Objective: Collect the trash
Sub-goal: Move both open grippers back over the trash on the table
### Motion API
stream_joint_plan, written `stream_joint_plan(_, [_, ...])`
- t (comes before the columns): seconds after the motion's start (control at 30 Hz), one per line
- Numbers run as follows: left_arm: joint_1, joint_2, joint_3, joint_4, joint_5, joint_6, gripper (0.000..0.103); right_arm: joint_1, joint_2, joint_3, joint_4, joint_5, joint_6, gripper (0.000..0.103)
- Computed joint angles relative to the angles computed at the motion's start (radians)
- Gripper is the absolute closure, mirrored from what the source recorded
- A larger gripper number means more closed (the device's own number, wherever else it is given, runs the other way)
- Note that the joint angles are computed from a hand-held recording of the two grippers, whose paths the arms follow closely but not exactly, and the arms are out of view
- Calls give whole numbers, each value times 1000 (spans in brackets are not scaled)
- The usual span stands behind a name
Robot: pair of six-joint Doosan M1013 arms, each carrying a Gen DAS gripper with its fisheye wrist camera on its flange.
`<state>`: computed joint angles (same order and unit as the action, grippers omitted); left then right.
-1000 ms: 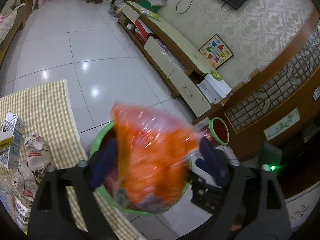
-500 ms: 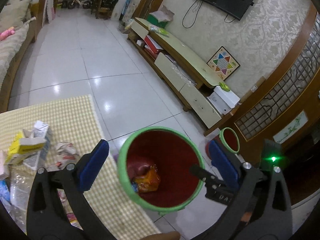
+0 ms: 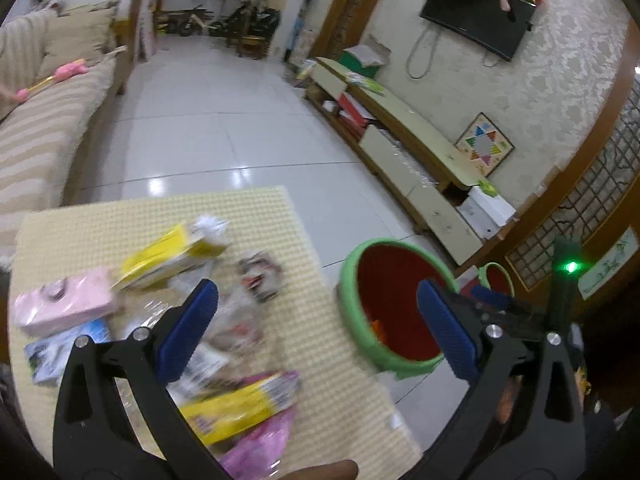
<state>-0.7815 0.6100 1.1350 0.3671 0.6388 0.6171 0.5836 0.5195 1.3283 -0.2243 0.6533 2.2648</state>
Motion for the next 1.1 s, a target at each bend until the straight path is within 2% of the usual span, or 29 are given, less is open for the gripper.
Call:
stream_joint_plan(0.33, [8,-135,250,149,-5,-257,5,70,45,-60,81,16,-118,16])
stream_joint_plan(0.53, [16,-197,374,224,-20,-397,5,102,67,-84,157,10,-263,16])
stream_joint_plan(0.67, [22,-227,440,265,-5,-470,5,121,83,-99,190,20,-360,16])
stream_joint_plan(0.83, [35,-245,490,247,-3,-491,5,132,97,-112,243,30,-447,16])
stream_joint_plan(1.1, [59,-230,500,133,-35,-401,5,148,118,-141,280,43,-603,11])
